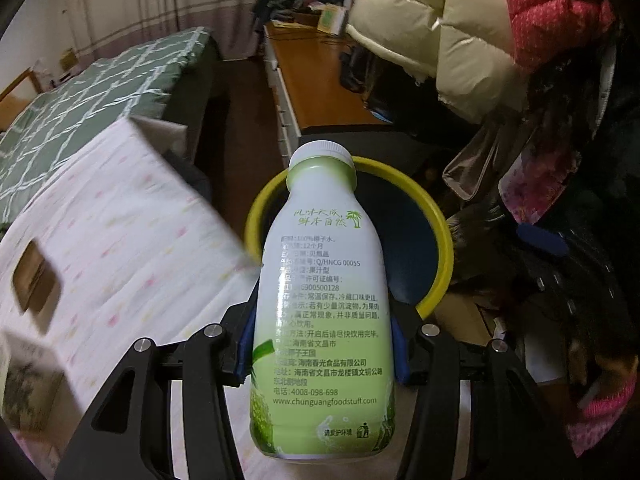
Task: Collect trash
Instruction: 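Carry the milk bottle into the yellow bin and open the left tool, then grasp the brown plastic tray by its rim with the right tool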
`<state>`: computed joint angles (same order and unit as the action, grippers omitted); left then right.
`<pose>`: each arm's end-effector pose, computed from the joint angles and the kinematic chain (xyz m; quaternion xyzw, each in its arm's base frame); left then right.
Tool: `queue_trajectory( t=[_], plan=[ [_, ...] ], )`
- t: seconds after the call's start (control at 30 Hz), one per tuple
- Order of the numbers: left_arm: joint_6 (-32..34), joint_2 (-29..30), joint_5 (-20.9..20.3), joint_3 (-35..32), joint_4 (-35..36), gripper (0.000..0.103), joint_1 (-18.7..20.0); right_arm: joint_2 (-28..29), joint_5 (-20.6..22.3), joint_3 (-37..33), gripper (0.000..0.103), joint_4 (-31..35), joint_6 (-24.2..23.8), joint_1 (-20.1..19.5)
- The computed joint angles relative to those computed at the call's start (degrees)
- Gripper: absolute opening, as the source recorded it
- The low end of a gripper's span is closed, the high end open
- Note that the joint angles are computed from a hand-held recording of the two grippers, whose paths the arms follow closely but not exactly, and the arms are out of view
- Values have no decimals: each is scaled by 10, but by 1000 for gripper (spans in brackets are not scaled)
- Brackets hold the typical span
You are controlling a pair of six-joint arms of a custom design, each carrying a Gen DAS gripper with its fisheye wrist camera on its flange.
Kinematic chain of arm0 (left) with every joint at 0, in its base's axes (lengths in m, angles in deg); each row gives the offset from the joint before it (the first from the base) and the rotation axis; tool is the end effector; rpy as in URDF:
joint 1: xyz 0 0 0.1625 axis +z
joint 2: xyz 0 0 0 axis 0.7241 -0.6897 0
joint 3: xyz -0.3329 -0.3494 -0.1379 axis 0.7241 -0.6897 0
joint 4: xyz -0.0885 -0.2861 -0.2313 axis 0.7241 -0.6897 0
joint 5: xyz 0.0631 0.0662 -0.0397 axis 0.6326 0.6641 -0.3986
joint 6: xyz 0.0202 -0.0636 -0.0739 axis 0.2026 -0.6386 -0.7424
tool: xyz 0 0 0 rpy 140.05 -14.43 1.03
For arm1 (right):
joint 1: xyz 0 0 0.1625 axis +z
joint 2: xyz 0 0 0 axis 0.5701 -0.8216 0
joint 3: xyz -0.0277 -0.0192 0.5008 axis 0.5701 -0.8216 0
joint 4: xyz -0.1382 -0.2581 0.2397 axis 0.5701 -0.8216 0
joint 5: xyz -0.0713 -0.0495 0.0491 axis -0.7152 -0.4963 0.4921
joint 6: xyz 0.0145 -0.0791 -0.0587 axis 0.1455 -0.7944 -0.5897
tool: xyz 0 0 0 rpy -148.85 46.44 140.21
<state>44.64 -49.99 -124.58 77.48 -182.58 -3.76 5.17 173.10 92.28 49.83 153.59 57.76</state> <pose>-0.3614 -0.5588 0.0181 0.4972 0.8509 -0.0383 0.1651 0.0819 -0.2998 0.2451 -0.0538 -0.8213 0.4494 0.3473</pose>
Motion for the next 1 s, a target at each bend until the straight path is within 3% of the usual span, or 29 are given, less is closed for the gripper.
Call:
queue_trajectory(
  t=[0.27, 0.37, 0.43, 0.6, 0.8, 0.9, 1.0],
  plan=[
    [-9, 67, 5, -61, 10, 53, -10, -25, -9, 21, 52, -2, 6, -17],
    [-14, 76, 9, -63, -19, 77, -13, -28, -10, 24, 52, -3, 6, -16],
    [-15, 72, 5, -58, -32, 79, -13, -26, -9, 24, 53, -3, 6, -13],
    [-7, 24, 6, -1, -98, 81, -13, -13, -7, 14, 53, 7, 9, -5],
    [-10, -77, 15, 122, -257, 91, 7, 28, -9, -14, 53, 26, 15, 19],
    [-4, -126, 38, 179, -332, 94, 21, 63, -5, -43, 54, 45, 14, 42],
    [19, -167, 95, 231, -425, 96, 31, 97, -6, -71, 54, 65, 20, 67]
  ],
)
